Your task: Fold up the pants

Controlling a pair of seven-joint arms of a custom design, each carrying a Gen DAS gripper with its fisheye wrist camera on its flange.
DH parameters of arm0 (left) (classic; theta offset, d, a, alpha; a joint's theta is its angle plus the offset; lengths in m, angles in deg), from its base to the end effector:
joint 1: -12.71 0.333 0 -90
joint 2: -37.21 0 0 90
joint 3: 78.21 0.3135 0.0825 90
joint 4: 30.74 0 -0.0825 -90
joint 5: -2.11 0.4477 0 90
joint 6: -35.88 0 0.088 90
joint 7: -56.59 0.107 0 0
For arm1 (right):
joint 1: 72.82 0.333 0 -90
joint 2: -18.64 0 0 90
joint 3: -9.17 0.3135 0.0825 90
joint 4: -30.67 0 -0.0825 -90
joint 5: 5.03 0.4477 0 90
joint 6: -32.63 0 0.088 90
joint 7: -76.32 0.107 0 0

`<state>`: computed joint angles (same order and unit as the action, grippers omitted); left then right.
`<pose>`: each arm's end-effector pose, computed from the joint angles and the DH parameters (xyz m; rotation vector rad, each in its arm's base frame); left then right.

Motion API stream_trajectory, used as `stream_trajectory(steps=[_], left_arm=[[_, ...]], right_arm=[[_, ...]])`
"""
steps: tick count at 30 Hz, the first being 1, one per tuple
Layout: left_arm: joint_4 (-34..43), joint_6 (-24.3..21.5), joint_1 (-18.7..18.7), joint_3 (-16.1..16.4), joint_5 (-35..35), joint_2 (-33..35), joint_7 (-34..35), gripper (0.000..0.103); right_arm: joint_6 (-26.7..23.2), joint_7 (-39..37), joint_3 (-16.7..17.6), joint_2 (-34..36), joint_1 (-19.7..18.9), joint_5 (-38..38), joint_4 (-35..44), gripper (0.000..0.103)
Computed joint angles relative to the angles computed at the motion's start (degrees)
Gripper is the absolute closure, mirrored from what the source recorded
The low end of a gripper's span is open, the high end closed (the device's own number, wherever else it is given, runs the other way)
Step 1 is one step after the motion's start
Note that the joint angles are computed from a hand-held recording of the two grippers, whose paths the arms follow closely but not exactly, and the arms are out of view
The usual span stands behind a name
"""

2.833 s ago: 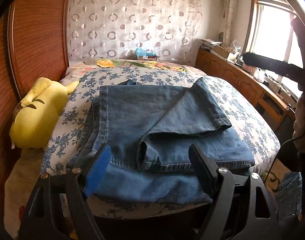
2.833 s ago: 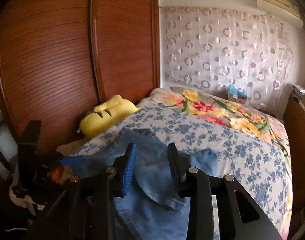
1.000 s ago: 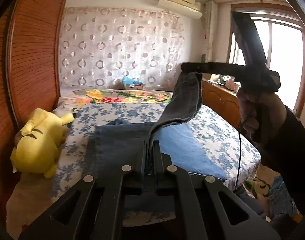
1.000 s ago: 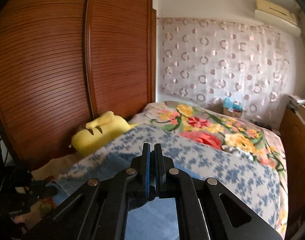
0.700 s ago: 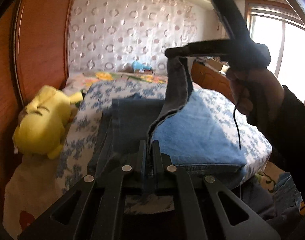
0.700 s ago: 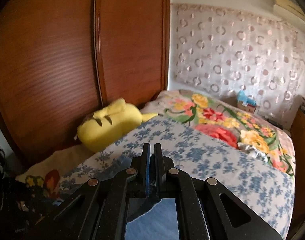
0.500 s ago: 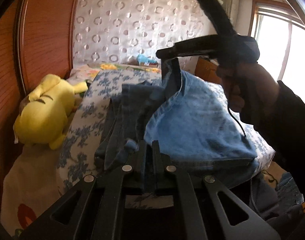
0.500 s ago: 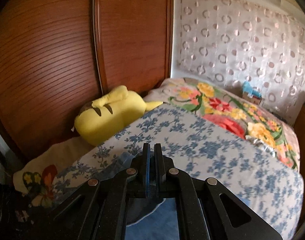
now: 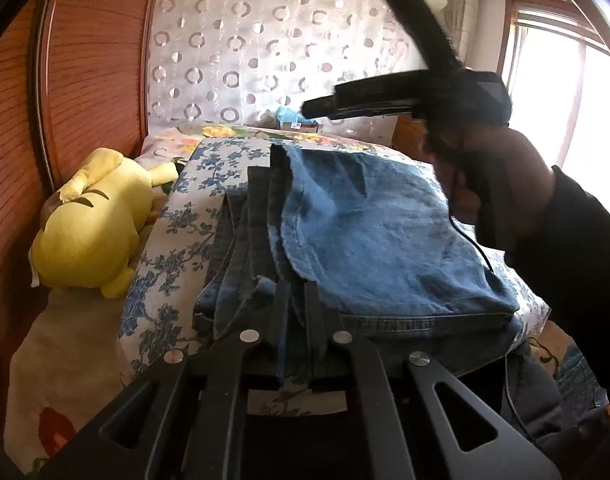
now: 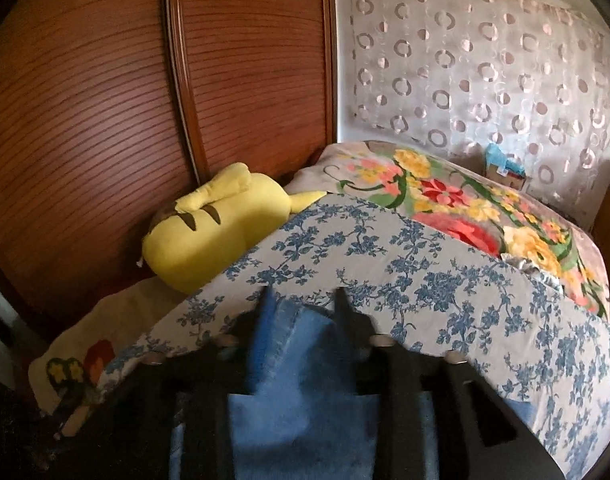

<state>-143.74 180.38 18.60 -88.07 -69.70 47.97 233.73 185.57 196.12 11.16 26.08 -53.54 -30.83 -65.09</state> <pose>0.6733 -0.0344 0.3726 -1.1827 2.3242 -1.2941 0.6621 0.2701 0.6065 -1.7818 1.5212 -0.7867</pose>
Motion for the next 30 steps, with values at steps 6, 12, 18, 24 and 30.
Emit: stream_trajectory(steps=[6, 12, 18, 24, 30], left_arm=[[0.48, 0.62, -0.32, -0.32, 0.58, 0.08, -1.05, 0.078], [1.14, 0.26, -0.76, -0.78, -0.72, 0.41, -0.06, 0.044], [1.06, -0.48, -1.77, -1.27, 0.0, -0.2, -0.57, 0.026], [-0.02, 1.89, -3.51, -1.59, 0.04, -1.35, 0.2, 0.026], [-0.46, 2.72, -4.69, -1.67, 0.33, -1.87, 0.53, 0.026]], right_arm=[[3.31, 3.97, 0.24, -9.01, -2.14, -3.52, -11.65, 0.065], [1.94, 7.69, 3.57, -21.75, -6.79, -6.54, -24.13, 0.065], [0.67, 10.33, 8.12, -32.65, -11.12, -6.69, -32.73, 0.065], [2.59, 12.42, 11.13, -38.86, -12.68, -5.0, -38.23, 0.064], [3.08, 12.49, 13.14, -42.04, -13.0, -3.17, -41.93, 0.054]])
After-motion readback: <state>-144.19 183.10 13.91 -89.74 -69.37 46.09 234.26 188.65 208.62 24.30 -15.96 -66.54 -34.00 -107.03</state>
